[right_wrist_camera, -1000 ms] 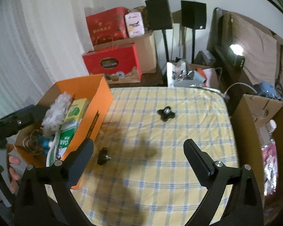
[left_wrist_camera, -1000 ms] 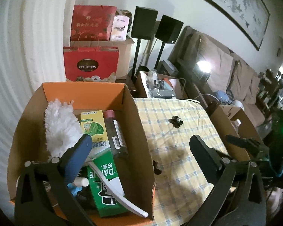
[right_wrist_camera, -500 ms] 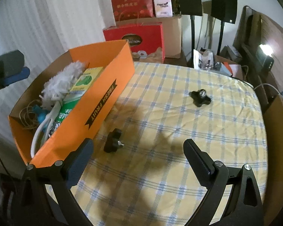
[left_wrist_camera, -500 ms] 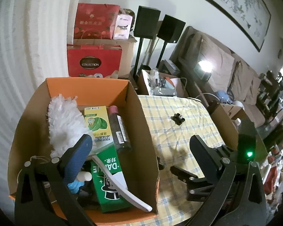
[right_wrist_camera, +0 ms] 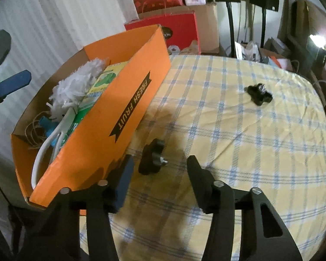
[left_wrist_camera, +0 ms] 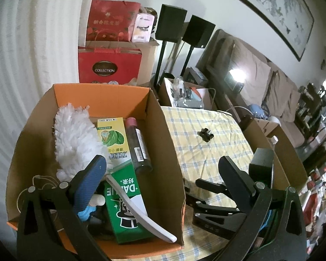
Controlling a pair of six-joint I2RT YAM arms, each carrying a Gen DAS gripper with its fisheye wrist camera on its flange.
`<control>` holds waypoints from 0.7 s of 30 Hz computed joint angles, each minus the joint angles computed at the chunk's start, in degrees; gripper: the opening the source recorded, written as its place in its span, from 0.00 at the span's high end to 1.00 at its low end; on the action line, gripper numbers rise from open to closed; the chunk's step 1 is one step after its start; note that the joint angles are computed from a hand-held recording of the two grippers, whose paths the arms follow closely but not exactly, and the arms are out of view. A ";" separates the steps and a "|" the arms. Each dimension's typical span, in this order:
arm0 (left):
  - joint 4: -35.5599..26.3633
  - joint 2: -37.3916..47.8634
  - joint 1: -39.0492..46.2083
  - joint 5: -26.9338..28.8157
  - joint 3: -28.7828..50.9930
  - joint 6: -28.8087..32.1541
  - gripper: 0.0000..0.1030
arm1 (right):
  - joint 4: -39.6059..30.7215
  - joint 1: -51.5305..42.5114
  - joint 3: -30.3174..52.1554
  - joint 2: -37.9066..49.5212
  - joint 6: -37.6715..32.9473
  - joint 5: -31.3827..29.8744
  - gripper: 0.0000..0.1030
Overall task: Organize objects
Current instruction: 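Move the left tool over the black star-shaped knob on the table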
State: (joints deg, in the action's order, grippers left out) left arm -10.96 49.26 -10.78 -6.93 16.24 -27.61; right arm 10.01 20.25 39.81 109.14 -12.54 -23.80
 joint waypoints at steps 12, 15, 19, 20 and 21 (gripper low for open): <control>1.33 3.93 -2.03 -0.50 1.49 -0.91 0.00 | 1.00 1.16 -1.68 -2.09 0.26 0.12 0.92; 1.74 5.59 -3.12 -1.06 2.72 -1.17 0.00 | -0.09 -0.02 -2.21 -4.20 -0.03 -0.66 0.92; 2.92 8.54 -3.94 -0.31 4.61 -1.76 0.00 | -1.77 -2.81 -3.08 -7.42 -1.29 -1.40 0.92; 3.21 9.65 -4.35 -0.52 5.29 -1.98 0.00 | -2.07 -3.53 -3.27 -8.10 -1.46 -1.51 0.92; 3.73 11.16 -5.03 -0.68 6.16 -2.18 0.00 | -2.68 -4.66 -3.46 -9.01 -1.76 -1.91 0.92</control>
